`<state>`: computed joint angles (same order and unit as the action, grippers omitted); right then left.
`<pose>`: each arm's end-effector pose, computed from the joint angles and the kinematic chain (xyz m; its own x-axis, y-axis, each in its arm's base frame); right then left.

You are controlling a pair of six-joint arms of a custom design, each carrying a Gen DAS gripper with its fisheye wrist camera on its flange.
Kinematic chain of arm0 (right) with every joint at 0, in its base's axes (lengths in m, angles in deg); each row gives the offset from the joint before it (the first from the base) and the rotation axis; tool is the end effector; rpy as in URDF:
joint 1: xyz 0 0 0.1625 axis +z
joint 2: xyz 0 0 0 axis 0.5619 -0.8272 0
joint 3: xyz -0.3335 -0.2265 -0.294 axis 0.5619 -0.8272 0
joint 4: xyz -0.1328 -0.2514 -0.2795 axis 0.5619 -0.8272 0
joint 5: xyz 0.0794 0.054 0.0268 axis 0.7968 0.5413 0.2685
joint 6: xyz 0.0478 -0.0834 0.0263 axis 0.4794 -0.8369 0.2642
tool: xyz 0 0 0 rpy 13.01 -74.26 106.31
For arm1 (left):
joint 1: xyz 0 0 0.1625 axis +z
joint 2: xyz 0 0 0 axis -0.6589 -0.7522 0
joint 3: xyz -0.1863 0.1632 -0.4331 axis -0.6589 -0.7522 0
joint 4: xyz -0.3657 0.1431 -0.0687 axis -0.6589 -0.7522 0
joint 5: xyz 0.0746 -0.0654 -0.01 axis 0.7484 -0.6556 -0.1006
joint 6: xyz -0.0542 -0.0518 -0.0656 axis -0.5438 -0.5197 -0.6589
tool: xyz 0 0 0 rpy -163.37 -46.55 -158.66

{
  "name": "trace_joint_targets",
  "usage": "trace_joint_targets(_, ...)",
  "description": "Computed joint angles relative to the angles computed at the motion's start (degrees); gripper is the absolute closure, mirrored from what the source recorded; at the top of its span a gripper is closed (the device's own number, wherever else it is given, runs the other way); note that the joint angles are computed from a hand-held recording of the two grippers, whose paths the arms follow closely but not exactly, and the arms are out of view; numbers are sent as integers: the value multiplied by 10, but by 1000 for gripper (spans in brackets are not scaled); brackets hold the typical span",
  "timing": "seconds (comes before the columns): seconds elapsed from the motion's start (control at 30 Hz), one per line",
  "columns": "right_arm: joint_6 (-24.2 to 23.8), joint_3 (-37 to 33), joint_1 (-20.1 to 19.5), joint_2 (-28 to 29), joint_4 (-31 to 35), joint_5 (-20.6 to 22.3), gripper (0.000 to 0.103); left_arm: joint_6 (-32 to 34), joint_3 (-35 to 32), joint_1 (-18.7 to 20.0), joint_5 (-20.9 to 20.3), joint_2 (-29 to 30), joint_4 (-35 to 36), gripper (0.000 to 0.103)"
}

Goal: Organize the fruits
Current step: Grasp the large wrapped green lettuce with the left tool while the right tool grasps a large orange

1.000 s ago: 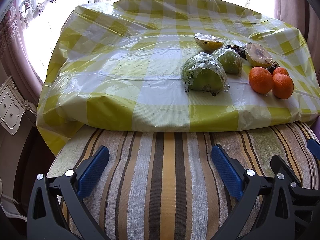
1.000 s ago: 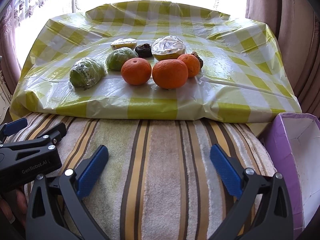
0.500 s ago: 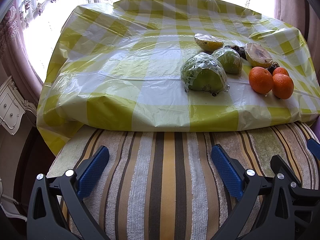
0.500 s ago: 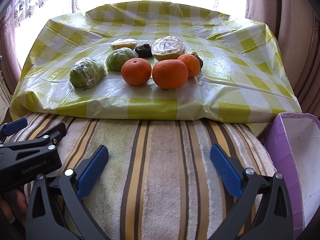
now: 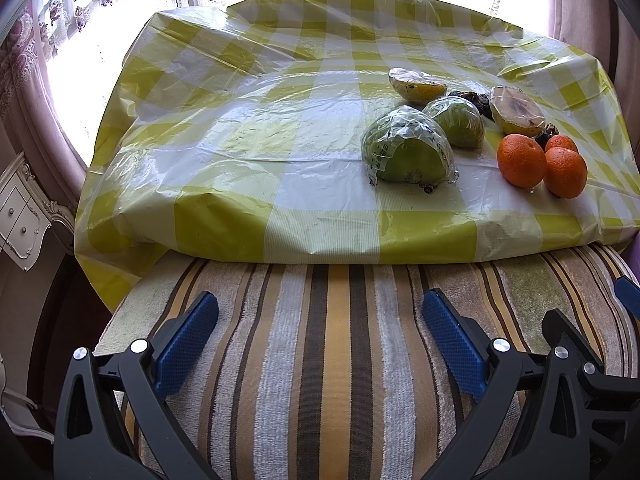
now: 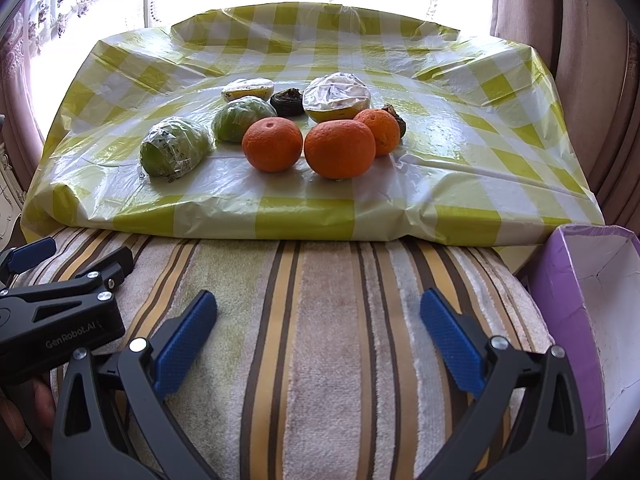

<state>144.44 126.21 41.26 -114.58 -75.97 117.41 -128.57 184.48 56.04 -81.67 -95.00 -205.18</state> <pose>0.0351 -0.3159 0.1877 -0.6540 -0.3024 0.6935 -0.6553 0.6845 -0.3195 -0.2767 -0.2899 -0.0417 -0.6117 -0.3428 -0.7130 0.3106 0.7248 -0.6149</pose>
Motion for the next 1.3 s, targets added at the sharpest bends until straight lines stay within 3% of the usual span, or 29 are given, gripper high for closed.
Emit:
trace_joint_targets(0.07, 1, -1, -4, -13, 13, -19, 1, -40, 2, -19, 19, -3, 27, 5)
trace_joint_targets(0.17, 8, 9, -5, -45, -9, -48, 1, -52, 16, -43, 60, -11, 18, 5)
trace_joint_targets(0.27, 27, -12, 5, -46, 8, -50, 1, -33, 30, -47, 99, -19, -24, 5)
trace_joint_targets(0.33, 51, -32, 19, -35, 21, -37, 1, 18, 36, -33, 121, -21, -81, 15)
trace_joint_targets(0.4, 65, -52, 33, -20, 36, -26, 1, 97, 44, -12, 135, -15, -181, 22)
trace_joint_targets(0.5, 74, -70, 50, -3, 36, -11, 2, 214, 38, 26, 129, -3, -299, 27)
trace_joint_targets(0.73, 116, -119, 68, 37, 68, 29, 22, 340, 0, 94, 84, 4, -355, 29)
trace_joint_targets(0.93, 119, -139, 73, 57, 86, 41, 32, 388, -25, 118, 60, 10, -335, 31)
trace_joint_targets(1.1, 120, -145, 76, 63, 87, 42, 35, 364, -40, 117, 69, 10, -274, 41)
trace_joint_targets(1.17, 113, -142, 73, 62, 90, 32, 42, 364, -41, 118, 66, 14, -275, 43)
trace_joint_targets(1.23, 103, -141, 68, 60, 98, 14, 55, 345, -39, 111, 75, 8, -255, 43)
trace_joint_targets(1.3, 101, -140, 65, 59, 102, 6, 56, 340, -36, 108, 75, 7, -253, 43)
